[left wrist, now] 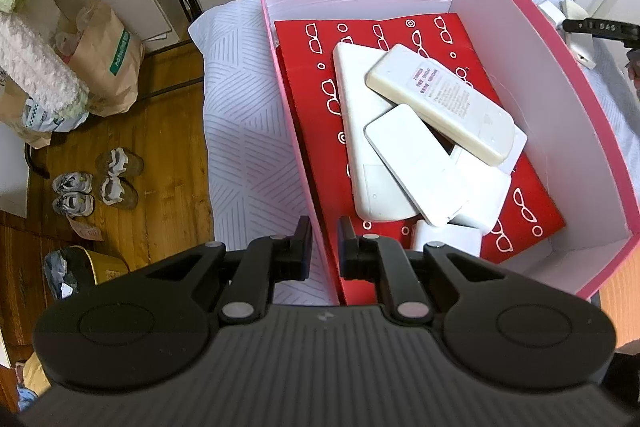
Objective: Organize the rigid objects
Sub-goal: 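Grasp the cream rectangular box with the right gripper and lift it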
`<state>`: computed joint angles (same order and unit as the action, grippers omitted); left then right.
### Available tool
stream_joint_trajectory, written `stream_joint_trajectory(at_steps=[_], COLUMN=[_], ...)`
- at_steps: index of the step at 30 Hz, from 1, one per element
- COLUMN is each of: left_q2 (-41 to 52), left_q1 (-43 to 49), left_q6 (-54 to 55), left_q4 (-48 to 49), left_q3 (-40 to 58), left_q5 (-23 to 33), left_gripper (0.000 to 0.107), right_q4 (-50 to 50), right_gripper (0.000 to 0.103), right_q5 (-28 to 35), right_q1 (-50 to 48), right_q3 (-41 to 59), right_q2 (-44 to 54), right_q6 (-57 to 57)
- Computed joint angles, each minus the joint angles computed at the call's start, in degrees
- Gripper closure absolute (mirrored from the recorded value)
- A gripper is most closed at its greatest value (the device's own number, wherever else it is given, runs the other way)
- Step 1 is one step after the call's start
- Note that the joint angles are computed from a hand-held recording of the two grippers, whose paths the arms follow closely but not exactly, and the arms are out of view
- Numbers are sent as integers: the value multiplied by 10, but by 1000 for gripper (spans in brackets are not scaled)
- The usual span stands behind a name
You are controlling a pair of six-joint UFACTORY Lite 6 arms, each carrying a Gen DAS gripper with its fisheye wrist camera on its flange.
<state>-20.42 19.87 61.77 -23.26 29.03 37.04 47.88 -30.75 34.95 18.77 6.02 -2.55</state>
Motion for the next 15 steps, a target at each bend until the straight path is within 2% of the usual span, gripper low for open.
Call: stream_joint_trajectory(at_steps=[3,5,13,15], left_q2=[-3,-5,0,-2], left_q1=[1,0,12,14], left_q6=[7,14,43,48], left_q4=[0,-3,-18,-18], left_q3=[-3,-4,-2,-3], left_q5=[0,-1,6,8], left_gripper=[97,97,97,97], right_q4=[36,88,302,340], right_gripper=[31,36,38,38], right_q5=[-4,4,15,36], right_q1=[21,43,160,178], right_q3=[-9,-16,-47,-62], right_q2=[-23,-48,-139,-169], right_q6=[-47,-102,-267,-281])
